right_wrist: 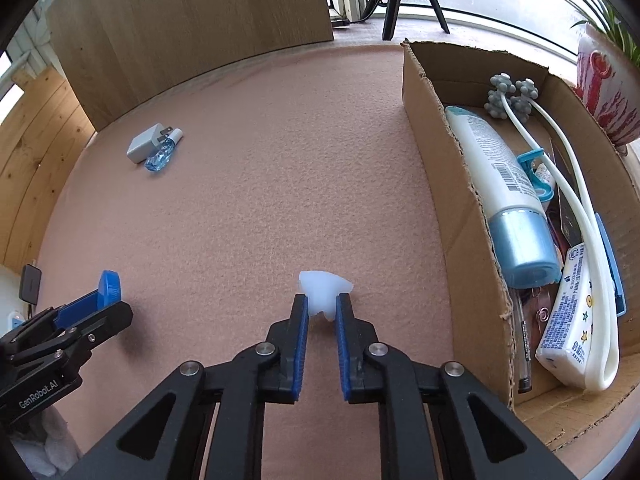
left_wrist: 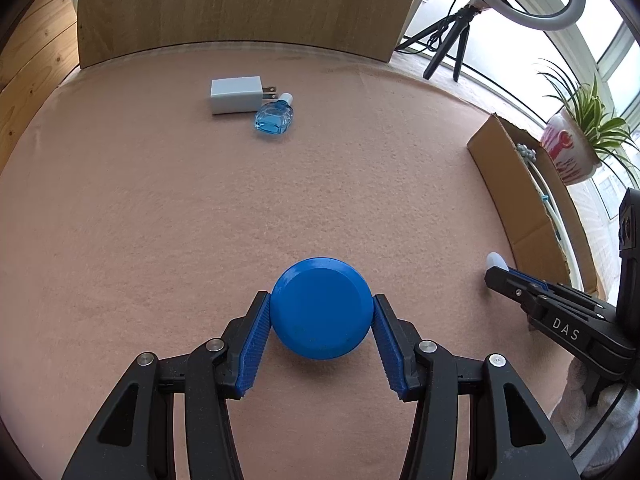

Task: Organize objects
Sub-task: 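Close the right tool on the white cylinder and lift it, then carry the blue cap into the box with the left tool while the right tool drops the cylinder in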

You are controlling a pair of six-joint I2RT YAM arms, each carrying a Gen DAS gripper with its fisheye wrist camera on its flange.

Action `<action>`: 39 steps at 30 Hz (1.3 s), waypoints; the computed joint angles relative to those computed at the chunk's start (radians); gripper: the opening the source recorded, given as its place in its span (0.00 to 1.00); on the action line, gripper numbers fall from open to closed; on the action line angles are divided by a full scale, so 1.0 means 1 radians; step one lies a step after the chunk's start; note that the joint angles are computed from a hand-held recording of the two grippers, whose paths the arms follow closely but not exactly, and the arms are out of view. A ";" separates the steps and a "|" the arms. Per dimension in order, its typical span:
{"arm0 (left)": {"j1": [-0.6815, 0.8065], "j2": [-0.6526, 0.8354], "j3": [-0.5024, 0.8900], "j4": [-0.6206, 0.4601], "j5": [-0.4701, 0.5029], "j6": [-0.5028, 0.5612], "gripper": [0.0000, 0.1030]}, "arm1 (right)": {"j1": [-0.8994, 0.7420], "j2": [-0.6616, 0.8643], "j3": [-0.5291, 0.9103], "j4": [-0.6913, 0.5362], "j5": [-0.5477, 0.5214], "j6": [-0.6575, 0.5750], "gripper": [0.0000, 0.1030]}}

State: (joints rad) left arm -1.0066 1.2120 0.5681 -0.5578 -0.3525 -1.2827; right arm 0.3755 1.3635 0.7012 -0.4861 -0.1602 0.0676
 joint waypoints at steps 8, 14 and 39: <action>0.003 0.021 0.052 -0.002 -0.006 0.031 0.52 | -0.060 -0.211 -0.004 -0.155 -0.091 -0.060 0.10; -0.001 0.102 0.173 -0.005 -0.018 0.086 0.52 | -0.193 -0.317 0.044 -0.274 -0.144 -0.155 0.10; 0.023 0.764 1.093 -0.113 -0.026 0.308 0.52 | -0.655 -0.116 0.254 -0.376 -0.284 -0.605 0.10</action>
